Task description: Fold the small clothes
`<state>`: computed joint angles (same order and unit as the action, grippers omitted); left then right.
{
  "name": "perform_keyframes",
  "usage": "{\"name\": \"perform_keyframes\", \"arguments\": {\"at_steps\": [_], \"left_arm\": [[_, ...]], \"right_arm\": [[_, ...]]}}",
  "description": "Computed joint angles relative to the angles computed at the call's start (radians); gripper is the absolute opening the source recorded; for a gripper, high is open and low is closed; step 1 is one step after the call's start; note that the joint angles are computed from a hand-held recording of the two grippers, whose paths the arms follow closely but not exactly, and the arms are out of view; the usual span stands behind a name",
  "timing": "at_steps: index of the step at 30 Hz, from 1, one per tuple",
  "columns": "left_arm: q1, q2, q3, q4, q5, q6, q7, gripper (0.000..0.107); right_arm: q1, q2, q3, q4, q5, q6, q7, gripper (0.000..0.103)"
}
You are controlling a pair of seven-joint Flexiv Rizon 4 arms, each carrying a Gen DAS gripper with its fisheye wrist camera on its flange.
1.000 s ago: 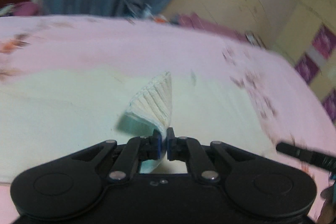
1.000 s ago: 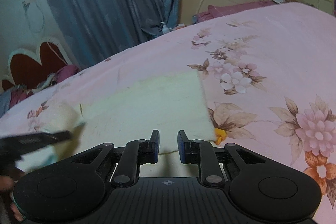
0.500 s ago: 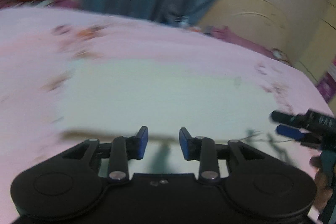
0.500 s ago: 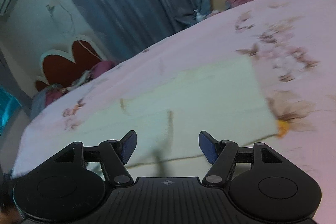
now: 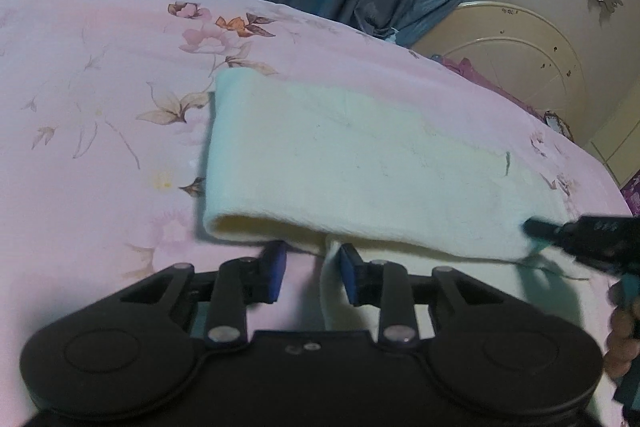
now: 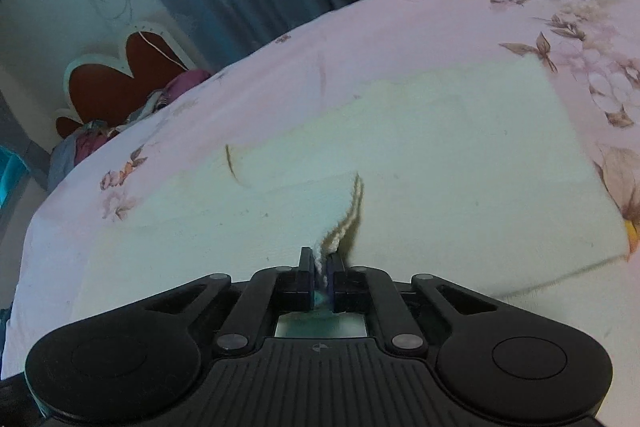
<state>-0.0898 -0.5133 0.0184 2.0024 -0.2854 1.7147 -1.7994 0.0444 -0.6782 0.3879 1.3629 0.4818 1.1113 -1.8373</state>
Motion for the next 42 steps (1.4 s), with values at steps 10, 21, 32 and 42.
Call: {"name": "perform_keyframes", "arguments": {"at_steps": [10, 21, 32, 42], "left_arm": [[0.005, -0.001, 0.001, -0.012, 0.026, -0.017, 0.041, 0.020], [0.076, 0.011, -0.077, 0.003, 0.029, -0.023, 0.087, 0.015], [0.073, 0.064, -0.067, 0.053, 0.025, 0.004, 0.100, 0.031], [0.100, -0.016, -0.150, -0.059, 0.011, -0.064, 0.167, 0.032]], "right_arm": [[-0.020, 0.039, -0.074, 0.104, -0.079, 0.269, 0.056, 0.004], [-0.074, 0.045, -0.020, 0.172, -0.192, 0.297, 0.133, 0.004], [0.050, 0.074, -0.205, 0.289, -0.390, 0.429, 0.339, 0.014], [-0.085, 0.030, -0.003, 0.249, -0.434, 0.279, 0.208, 0.018]]}}
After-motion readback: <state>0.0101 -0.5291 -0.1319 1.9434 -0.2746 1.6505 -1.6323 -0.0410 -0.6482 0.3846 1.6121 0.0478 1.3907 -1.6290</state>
